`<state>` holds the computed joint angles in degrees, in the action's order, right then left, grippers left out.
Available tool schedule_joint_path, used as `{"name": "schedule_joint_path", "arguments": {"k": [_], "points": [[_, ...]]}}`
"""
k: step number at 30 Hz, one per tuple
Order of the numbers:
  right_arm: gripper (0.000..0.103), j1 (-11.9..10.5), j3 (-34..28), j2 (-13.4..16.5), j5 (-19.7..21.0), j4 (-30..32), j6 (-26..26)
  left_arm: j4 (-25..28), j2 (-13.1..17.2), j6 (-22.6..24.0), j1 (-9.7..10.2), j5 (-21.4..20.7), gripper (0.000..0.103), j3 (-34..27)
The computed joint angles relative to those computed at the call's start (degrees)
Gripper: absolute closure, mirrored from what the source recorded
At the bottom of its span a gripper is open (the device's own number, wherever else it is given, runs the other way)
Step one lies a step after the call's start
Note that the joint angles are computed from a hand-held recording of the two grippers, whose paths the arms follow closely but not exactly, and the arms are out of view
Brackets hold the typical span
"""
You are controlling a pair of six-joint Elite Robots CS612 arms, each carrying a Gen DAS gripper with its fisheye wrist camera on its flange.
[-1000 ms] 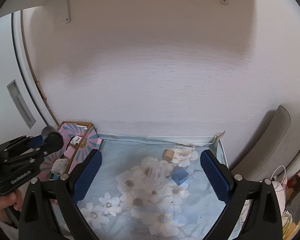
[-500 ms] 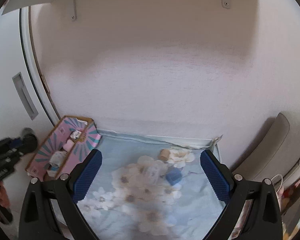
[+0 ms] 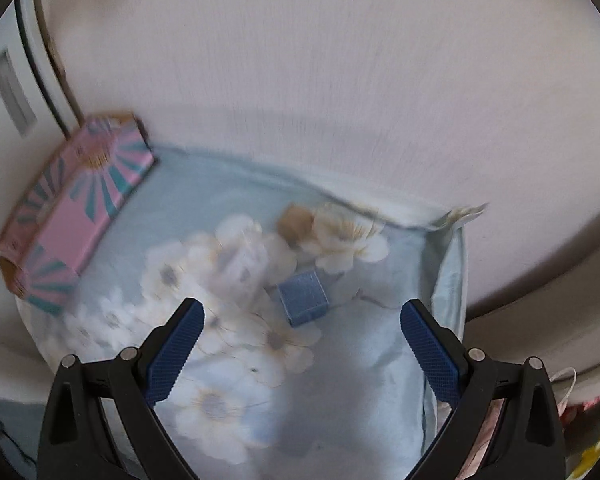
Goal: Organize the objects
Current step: 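Close the right tool on the blue cube and lift it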
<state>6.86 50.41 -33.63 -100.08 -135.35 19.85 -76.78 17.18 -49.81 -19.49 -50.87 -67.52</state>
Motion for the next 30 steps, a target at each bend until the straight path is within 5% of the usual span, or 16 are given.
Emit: {"name": "schedule_joint_path", "arguments": {"k": [5,14,23,30], "points": [[0.005,-0.85,-4.71,3.62,1.09,7.11,-3.3,2.84,-0.62,-2.81,0.23,1.04,0.074,0.66],[0.033,-2.08,-10.7,7.59,5.73,14.56,-8.5,3.41,-1.11,-4.84,0.86,0.29,0.074,1.84],[0.069,-2.45,-10.72,7.55,8.54,15.0,-10.43,1.92,-1.09,-4.96,1.26,-0.79,0.074,2.24],[0.069,-2.12,-9.81,6.86,6.5,14.82,-8.58,1.13,-0.88,-3.91,1.48,-1.42,0.074,1.99]]}}
